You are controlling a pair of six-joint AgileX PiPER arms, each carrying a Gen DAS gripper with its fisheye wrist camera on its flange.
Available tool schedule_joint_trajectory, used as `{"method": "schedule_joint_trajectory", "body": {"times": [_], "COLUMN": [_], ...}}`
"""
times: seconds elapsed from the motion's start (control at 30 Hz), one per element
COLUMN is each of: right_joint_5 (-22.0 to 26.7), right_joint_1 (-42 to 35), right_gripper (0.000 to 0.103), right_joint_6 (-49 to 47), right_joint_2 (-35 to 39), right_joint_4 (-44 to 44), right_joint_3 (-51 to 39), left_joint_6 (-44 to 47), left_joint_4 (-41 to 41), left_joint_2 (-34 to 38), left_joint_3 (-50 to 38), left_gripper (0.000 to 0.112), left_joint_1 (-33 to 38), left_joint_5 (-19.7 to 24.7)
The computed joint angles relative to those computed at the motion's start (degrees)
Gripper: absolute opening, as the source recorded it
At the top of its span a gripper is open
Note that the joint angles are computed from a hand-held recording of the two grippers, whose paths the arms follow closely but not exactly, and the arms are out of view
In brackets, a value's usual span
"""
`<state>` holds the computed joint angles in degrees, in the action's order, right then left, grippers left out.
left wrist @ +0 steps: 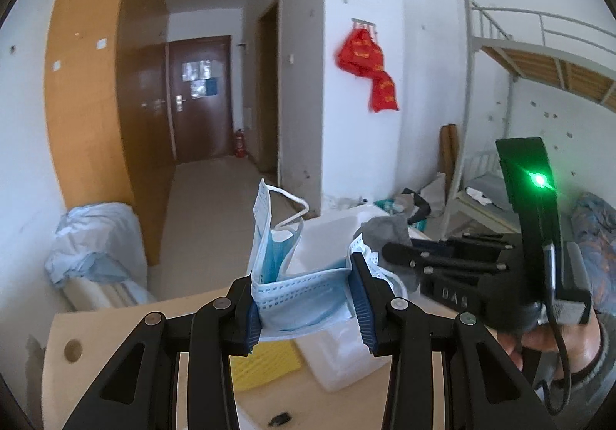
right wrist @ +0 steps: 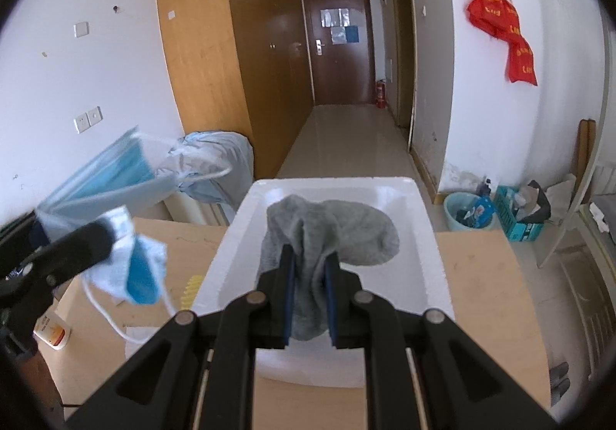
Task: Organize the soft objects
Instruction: 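Lift and carry the mask and sock in both tools over the white foam box, then open the left tool over the box while the right tool releases the sock inside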
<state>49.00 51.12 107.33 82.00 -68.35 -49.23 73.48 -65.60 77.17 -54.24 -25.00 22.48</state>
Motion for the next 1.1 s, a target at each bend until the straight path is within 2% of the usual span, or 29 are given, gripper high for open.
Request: {"method": "schedule_joint_trajectory", "body": {"times": [0.2,0.3,0.47,0.67,0.8,0.83,0.9,0.97,1.0,1.03,1.1], "right_joint_5": [-1.07,-1.71,-1.91,-5.02,-6.40,-6.46,-4.86,-1.91,-2.05,-2.40,-2.27], "right_joint_1": [-1.63,-2.20,-2.47,-4.93,-5.76,-5.78,-4.92,-3.59,-3.57,-3.62,-3.41], "right_gripper": [0.017,0.017,0.017,0.017,0.018,0.022,0.046,0.064,0.067,0.072,0.077], "right_joint_6": [-0.54,-0.70,-0.71,-0.55,0.79,0.95,3.02,6.00,7.14,8.46,9.58], "right_joint_2": [-0.73,-0.45,-0.45,-0.22,-0.92,-1.06,-1.35,-2.37,-3.11,-4.09,-5.19], "right_joint_4": [0.72,1.01,1.23,1.14,0.47,0.37,-0.69,-2.41,-3.29,-4.12,-4.72], "right_joint_3": [0.31,-0.13,-0.22,0.36,1.36,1.52,1.98,3.07,3.86,4.73,5.40], "left_joint_6": [-1.72,-2.68,-2.96,-8.51,-9.18,-9.16,-10.02,-7.27,-5.91,-4.62,-4.28], "left_joint_4": [2.50,3.47,3.49,8.56,9.15,8.90,9.17,6.12,4.38,2.64,1.69], "left_joint_2": [5.66,8.66,13.12,17.84,18.56,18.87,19.40,19.06,19.11,19.25,18.67], "left_joint_3": [-4.25,-6.81,-11.83,-17.01,-17.65,-18.03,-19.06,-18.50,-18.56,-18.51,-18.31], "left_gripper": [0.042,0.042,0.042,0.042,0.044,0.044,0.049,0.060,0.065,0.074,0.081], "left_joint_1": [-2.74,-3.34,-2.02,-2.62,-2.35,-1.96,-1.94,-0.78,-0.01,0.76,1.68], "left_joint_5": [-2.16,-1.03,5.54,7.55,8.25,9.22,10.05,10.74,11.78,12.60,12.90]}}
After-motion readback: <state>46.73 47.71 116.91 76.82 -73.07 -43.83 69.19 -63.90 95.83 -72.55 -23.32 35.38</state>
